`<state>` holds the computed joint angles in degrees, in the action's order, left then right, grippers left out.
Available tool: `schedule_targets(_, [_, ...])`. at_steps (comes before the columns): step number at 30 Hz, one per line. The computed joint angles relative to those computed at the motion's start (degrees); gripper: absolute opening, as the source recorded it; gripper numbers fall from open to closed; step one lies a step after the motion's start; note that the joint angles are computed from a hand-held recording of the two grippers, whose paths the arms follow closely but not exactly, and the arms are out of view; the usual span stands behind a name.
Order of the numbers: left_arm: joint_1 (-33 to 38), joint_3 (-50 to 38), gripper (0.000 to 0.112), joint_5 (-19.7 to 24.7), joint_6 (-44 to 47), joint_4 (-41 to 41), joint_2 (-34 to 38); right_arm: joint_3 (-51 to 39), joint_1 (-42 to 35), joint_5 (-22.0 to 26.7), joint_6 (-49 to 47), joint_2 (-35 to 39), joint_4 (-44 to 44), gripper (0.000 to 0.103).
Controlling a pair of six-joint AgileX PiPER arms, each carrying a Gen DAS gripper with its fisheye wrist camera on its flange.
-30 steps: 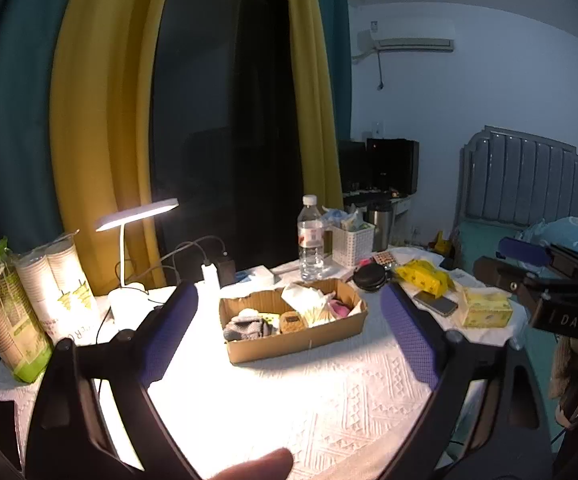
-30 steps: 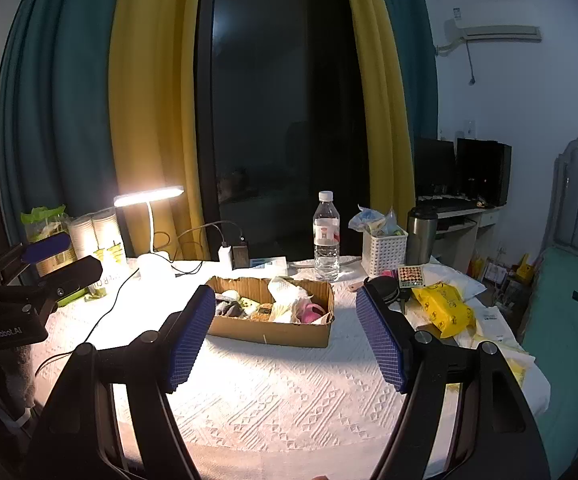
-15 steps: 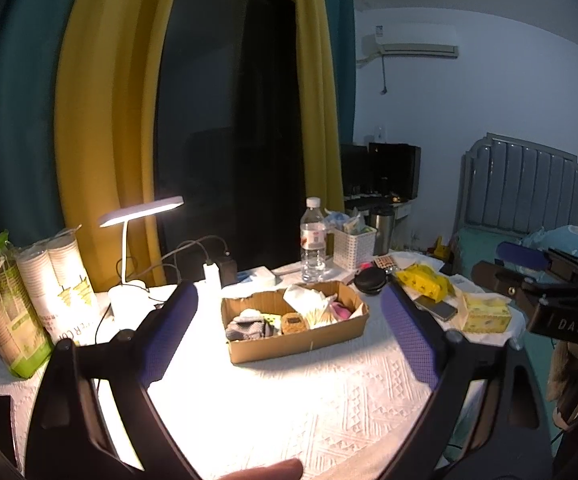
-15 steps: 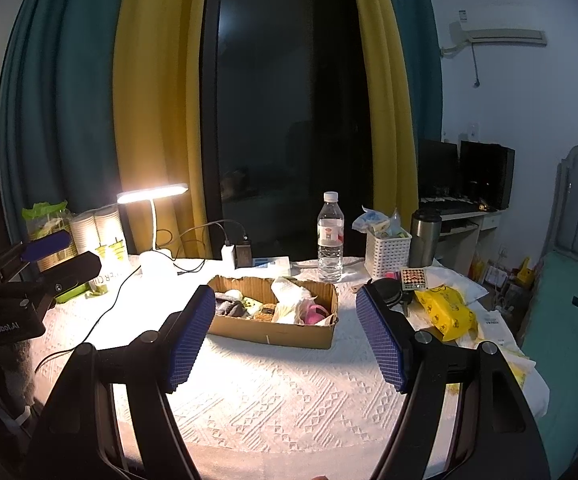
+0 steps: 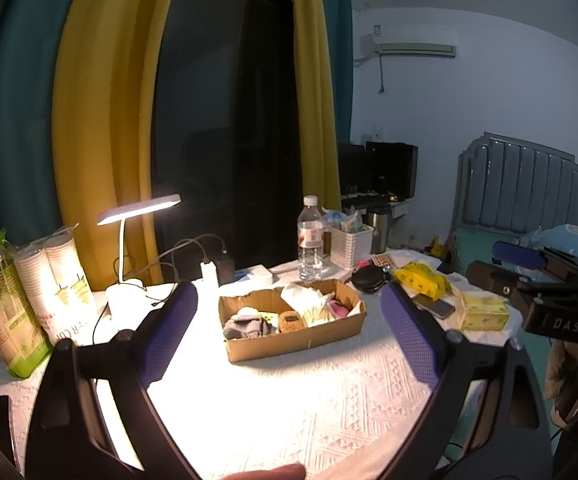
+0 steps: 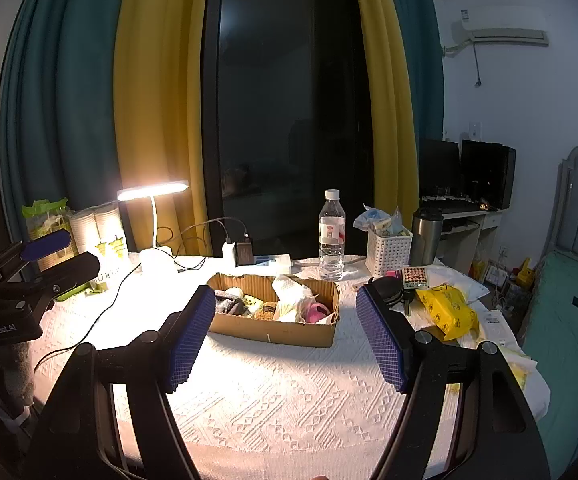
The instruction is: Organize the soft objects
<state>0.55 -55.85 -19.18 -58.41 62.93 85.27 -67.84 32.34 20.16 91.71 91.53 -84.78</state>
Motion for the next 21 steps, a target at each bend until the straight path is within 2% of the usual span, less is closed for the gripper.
schedule_targets(21, [1.0, 1.4, 0.094, -1.0, 1.2, -1.8, -0.6, -0.3, 0.4, 0.5, -0.5, 0.1, 0.6, 0.076])
